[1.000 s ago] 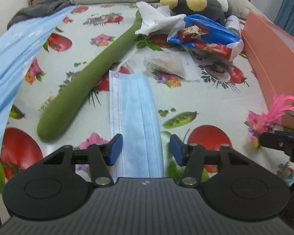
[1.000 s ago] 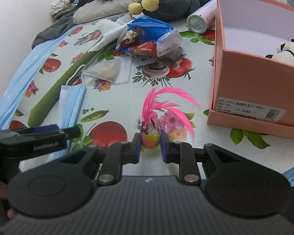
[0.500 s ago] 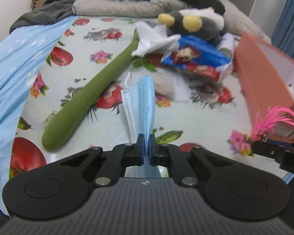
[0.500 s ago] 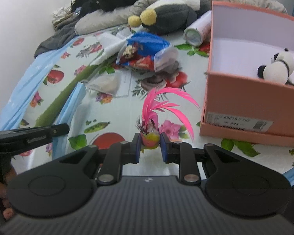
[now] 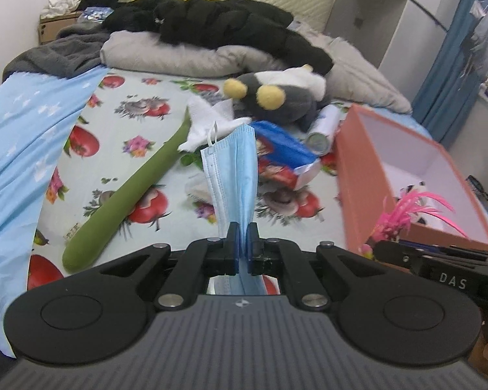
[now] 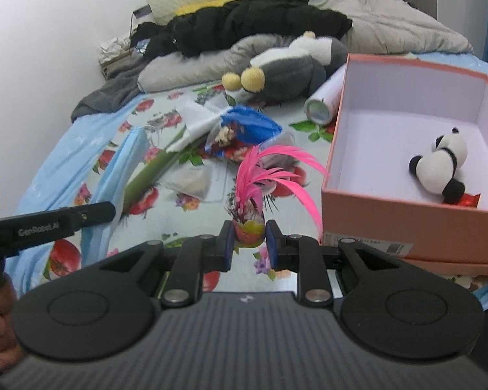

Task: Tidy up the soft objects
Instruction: 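Lift the feathered toy and blue mask toward the pink shoebox with both tools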

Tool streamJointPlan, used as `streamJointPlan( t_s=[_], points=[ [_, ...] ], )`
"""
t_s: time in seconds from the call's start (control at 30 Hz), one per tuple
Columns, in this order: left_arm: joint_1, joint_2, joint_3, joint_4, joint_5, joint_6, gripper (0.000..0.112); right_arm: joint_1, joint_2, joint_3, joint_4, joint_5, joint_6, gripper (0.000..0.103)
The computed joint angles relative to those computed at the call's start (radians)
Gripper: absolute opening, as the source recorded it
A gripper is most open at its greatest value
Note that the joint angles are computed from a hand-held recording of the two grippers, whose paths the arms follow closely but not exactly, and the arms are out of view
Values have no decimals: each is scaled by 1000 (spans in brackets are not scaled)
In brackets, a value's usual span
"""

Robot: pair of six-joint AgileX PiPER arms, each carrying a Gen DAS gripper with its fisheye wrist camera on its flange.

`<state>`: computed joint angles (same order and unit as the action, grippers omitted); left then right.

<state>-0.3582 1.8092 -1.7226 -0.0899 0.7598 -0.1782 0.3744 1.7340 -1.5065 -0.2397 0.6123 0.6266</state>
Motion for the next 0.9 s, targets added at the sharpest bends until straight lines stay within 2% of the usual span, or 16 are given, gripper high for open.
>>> streamJointPlan(
  t_s=[0.13, 0.53, 0.9],
  points=[
    [1, -10, -39, -60, 45, 44, 5, 0, -28, -15, 9, 21, -30, 24],
    [-54, -13, -174, -82, 111, 45, 5, -20, -123, 10, 3, 20, -39, 24],
    [-139, 108, -422, -160, 192, 84, 5, -76, -233, 76, -65, 59, 29, 24]
  ],
)
